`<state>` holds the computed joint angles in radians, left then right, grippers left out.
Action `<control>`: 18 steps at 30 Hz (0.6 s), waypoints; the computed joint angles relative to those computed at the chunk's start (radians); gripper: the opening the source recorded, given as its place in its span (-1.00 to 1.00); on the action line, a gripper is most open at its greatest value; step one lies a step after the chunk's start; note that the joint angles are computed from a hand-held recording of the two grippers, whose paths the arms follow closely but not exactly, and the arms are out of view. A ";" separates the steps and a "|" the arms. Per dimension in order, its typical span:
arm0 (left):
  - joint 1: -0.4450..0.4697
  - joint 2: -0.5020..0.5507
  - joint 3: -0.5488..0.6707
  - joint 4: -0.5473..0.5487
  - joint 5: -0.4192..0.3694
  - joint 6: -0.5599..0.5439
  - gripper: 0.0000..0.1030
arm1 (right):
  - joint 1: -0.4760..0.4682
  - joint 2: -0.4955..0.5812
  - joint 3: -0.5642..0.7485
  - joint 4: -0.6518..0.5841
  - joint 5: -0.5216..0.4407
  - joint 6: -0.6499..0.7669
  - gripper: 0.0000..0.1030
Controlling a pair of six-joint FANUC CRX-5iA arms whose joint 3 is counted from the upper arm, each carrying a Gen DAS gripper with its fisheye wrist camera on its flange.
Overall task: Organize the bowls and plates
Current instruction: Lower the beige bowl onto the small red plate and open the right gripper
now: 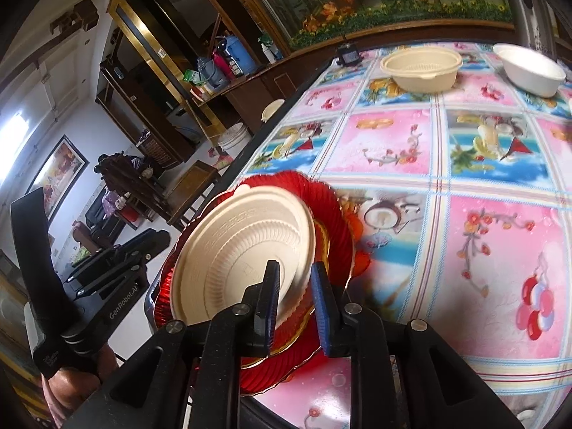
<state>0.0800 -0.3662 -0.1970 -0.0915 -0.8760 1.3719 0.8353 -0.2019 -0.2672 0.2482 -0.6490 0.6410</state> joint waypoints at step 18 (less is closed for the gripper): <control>-0.031 -0.014 0.014 -0.055 0.030 0.072 0.14 | -0.012 -0.044 -0.062 0.081 0.063 -0.083 -0.38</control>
<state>0.0492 -0.3802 -0.1833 -0.1468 -0.8460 1.4436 0.8232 -0.2458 -0.3288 0.3296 -0.5857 0.5576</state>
